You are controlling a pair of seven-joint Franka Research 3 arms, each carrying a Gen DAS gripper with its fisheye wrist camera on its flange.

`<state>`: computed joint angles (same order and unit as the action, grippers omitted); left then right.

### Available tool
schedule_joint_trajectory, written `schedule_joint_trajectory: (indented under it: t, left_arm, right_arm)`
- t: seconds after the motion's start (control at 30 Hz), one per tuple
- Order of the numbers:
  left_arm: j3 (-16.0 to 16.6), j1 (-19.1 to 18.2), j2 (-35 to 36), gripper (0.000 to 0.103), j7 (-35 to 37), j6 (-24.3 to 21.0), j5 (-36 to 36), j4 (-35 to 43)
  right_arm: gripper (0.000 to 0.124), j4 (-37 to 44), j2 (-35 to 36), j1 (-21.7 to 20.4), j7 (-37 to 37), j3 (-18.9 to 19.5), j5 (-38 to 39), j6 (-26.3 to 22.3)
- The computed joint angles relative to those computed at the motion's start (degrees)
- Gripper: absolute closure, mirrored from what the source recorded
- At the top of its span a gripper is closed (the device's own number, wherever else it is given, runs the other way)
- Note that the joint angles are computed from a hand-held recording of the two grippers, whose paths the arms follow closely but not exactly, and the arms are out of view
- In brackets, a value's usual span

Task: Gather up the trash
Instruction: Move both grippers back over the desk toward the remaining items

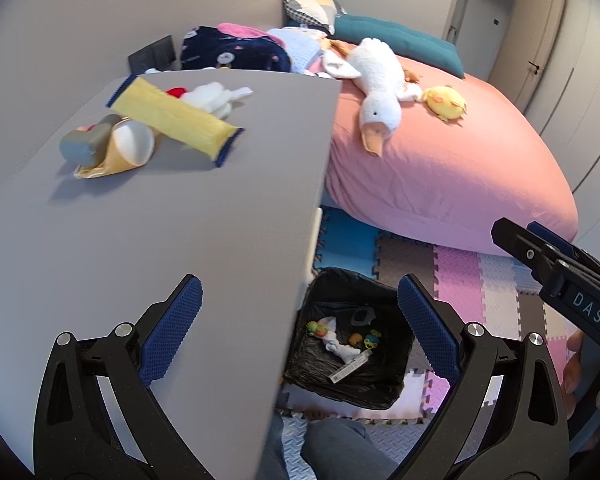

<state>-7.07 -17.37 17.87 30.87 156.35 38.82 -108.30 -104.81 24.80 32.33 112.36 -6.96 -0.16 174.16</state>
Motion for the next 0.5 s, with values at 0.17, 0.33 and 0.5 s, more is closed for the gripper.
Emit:
schedule_joint_trajectory:
  t: [0.17, 0.33, 0.5]
  left_arm:
    - [0.66, 1.06, -1.51, 0.008, -1.15, 0.51, 0.10, -2.02]
    - [1.05, 2.47, -3.05, 0.008, -2.48, 1.52, 0.43, -4.17]
    - [1.53, 3.88, -4.64, 0.008, -3.99, 1.64, 1.96, -6.26]
  right_arm:
    - [0.053, 2.93, 1.73, -1.18, -2.05, 2.54, 1.01, -1.35]
    - [0.053, 6.46, 3.96, -3.82, -6.64, 7.27, 4.48, -2.52]
    - [0.053, 11.05, 6.68, -2.95, -8.62, 7.87, 5.62, -5.00]
